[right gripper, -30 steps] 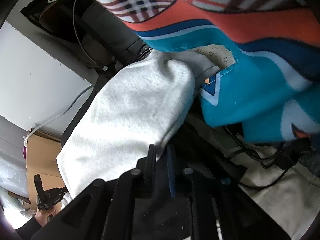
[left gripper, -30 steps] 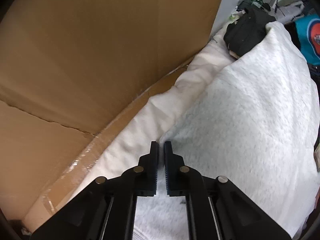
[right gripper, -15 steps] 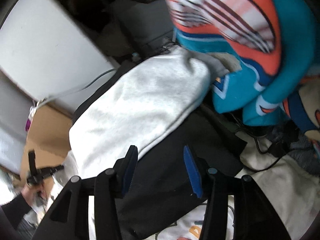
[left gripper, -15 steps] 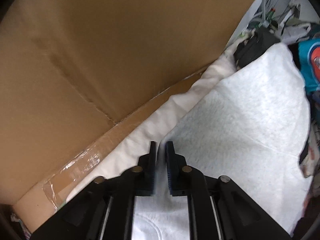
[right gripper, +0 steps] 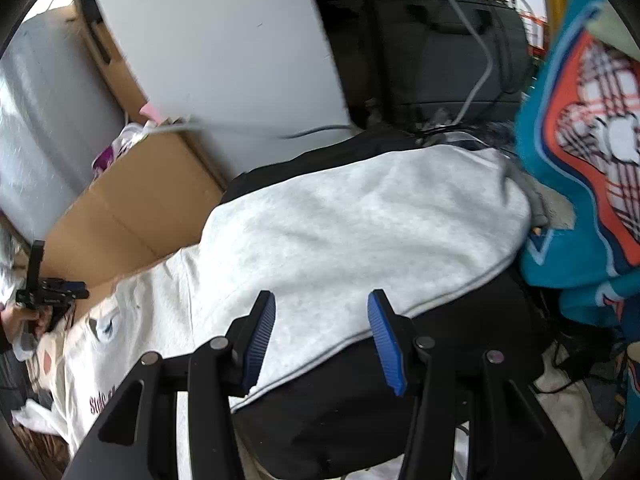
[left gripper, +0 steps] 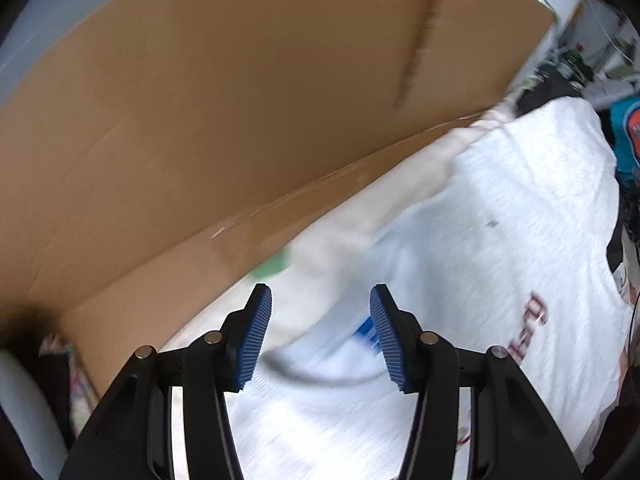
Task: Fold clothes
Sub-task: 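Move both open grippers back over the sweatshirt collar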
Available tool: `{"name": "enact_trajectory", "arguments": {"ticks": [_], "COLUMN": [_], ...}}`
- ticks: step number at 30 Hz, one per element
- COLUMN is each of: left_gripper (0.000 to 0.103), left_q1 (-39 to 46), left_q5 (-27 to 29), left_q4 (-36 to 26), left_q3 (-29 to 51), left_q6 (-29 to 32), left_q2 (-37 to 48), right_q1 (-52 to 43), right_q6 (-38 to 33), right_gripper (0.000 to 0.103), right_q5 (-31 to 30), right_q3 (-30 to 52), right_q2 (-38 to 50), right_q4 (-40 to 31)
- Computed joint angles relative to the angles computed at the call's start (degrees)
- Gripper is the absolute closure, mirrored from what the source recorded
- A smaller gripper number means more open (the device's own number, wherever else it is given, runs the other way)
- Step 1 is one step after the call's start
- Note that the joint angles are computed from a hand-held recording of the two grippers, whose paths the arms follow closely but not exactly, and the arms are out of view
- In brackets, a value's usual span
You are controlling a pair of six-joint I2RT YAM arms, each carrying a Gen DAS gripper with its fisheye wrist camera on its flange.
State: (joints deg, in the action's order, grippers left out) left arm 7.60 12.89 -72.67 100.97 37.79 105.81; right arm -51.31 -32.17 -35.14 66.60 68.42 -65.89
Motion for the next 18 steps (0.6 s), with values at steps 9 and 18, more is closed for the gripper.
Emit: {"name": "enact_trajectory", "arguments": {"ticks": [9, 18], "left_gripper": [0.051, 0.052], "left_q1": [17.0, 22.9], "left_q5": [-2.5, -2.3], "left_q4": [2.6, 3.6], "left_q3": [-5.7, -11.6], "left_q6": [8.3, 9.9], "left_q2": [-1.2, 0.2], "right_q1": [11.3, 26.3], "right_q6": [4.7, 10.3], "right_gripper": [0.057, 0.057], "right_q5": [4.9, 8.6], "right_q3": [-2.8, -2.4], "right_q2": [-2.4, 1.5], "right_q4": [3.9, 6.6]}}
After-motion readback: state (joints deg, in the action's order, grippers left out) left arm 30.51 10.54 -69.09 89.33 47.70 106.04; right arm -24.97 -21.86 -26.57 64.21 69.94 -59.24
